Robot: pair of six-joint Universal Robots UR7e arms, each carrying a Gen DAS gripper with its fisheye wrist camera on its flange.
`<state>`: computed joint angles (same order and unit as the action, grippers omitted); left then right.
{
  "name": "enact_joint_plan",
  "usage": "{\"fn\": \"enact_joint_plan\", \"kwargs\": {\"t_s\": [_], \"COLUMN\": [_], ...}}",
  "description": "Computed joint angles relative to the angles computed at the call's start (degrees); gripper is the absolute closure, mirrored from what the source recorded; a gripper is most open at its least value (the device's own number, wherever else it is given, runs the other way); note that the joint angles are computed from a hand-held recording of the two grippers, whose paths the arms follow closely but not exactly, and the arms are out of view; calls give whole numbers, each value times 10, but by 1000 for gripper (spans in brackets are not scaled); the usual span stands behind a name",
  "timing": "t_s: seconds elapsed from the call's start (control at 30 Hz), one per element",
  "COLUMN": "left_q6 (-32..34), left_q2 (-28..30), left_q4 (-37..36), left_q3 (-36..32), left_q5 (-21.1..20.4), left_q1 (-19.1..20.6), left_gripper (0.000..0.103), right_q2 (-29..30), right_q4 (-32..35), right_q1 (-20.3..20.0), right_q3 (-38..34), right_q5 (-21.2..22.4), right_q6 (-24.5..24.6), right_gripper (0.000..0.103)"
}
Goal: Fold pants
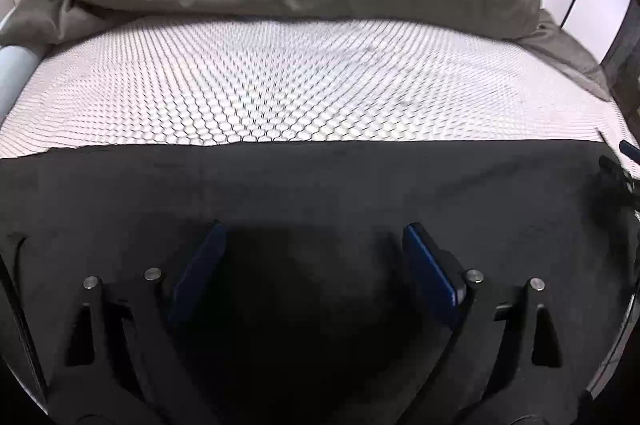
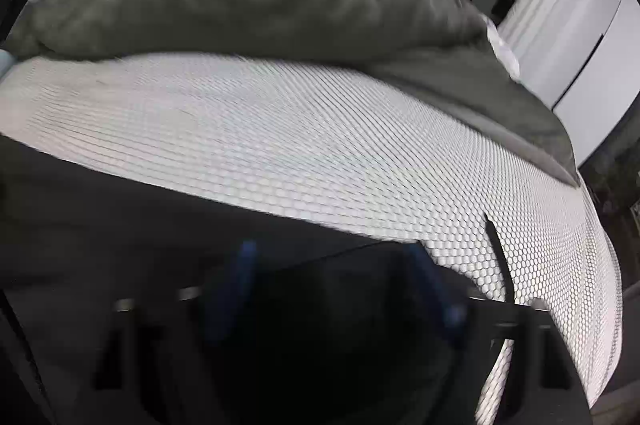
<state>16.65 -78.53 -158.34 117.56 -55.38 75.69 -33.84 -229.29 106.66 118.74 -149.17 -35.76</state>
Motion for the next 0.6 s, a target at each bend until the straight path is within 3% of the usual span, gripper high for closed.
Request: {"fn": "enact_joint_plan", "kwargs": {"t_s": [0.07, 0.17, 0.27, 0.33, 0.37, 0.43, 0.47, 0.53, 0.6], "left_q6": [10, 21, 53, 57, 56, 55, 63, 81, 82], "left_q2": [-26, -53, -40, -29, -35, -53, -58, -71, -79], "left_q4": [-22, -22, -8, 3, 12, 26, 24, 9, 3], "left_q3": [27, 61, 82, 84, 80, 71, 65, 54, 35], "left_q5": [-13, -54, -28, 13, 8, -2, 1, 11, 10], "left_q1": [-10, -24, -39, -37, -28, -11, 0, 25, 54], "left_gripper": [14, 12, 12, 12, 12, 12, 12, 11, 11], "right_q2": [18, 58, 79, 91, 108, 109, 93, 84, 65], "right_q4": [-14, 36, 100, 133, 150, 122, 122, 91, 78], "right_q1": [31, 65, 58, 60, 55, 49, 42, 39, 19], "right_q3": [12, -1, -18, -30, -48, -35, -26, -8, 12], "right_q5": [33, 72, 118, 97, 67, 71, 78, 51, 63], "right_q6": [29, 74, 95, 105, 99, 86, 89, 100, 116], "right_gripper": [0, 0, 0, 0, 0, 0, 0, 0, 0]}}
